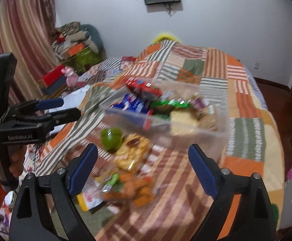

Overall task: Organize snacks
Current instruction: 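Grasp the white-and-yellow snack bag with the left tool while the right tool grasps the fried-snack bag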

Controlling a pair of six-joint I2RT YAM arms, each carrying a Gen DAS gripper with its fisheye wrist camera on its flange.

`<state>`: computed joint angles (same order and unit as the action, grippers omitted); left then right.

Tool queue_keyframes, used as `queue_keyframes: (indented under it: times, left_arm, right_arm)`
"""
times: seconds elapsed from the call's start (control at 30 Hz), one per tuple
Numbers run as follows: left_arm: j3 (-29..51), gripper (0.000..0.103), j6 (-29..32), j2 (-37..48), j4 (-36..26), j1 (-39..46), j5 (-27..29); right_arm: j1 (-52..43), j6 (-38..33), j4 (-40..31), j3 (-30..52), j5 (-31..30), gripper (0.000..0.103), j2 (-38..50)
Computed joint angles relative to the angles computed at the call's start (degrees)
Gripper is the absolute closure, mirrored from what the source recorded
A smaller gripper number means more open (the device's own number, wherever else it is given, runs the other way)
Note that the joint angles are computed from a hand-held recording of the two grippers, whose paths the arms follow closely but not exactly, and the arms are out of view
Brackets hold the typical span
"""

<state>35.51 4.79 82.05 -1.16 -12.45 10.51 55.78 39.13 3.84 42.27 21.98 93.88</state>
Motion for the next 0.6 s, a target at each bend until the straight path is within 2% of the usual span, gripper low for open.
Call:
queue_keyframes:
  times: [0.37,0.6]
  left_arm:
    - [-7.6,0.019,2.8,-1.0,3.1,1.9,-1.2]
    - [-10.1,0.019,2.3,-0.6,5.4,-0.9,-2.1]
  right_arm:
    - [1.3,1.4,1.3,4.3,-6.8,0.01,10.2]
    - [0.1,3.9,1.7,3.0,-8.2,0.01,11.9]
